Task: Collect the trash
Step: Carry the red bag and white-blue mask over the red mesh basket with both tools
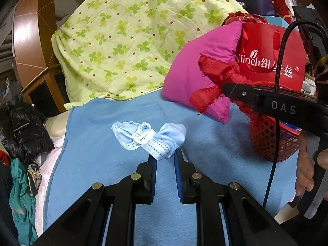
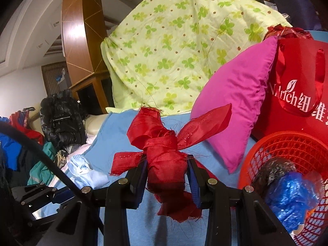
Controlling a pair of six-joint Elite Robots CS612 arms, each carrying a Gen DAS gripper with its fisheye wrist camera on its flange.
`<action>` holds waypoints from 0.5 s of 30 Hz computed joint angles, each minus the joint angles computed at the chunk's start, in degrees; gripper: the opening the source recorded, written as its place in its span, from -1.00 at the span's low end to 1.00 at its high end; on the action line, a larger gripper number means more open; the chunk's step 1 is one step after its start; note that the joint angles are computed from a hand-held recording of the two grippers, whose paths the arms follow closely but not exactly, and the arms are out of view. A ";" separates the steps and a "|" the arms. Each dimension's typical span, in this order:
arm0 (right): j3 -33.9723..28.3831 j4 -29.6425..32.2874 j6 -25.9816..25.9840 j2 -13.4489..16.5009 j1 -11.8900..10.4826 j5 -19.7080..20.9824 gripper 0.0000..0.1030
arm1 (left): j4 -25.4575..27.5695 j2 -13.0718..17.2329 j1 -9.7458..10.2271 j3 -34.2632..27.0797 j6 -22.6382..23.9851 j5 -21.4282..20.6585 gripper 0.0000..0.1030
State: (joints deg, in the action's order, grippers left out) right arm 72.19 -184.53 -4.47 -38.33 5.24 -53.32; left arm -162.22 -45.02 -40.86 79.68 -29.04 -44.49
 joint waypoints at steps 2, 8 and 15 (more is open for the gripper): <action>0.29 -1.22 0.80 -0.09 -0.36 0.17 -0.24 | 0.19 0.11 -0.13 -0.45 0.35 -0.05 -0.65; 0.73 -3.85 3.49 -0.21 -1.43 0.71 -0.24 | 0.30 0.75 -0.53 -1.96 1.78 -0.23 -0.65; 1.02 -6.58 6.65 -0.25 -2.40 0.99 -0.24 | 0.48 1.53 -0.65 -3.91 3.36 -1.03 -0.65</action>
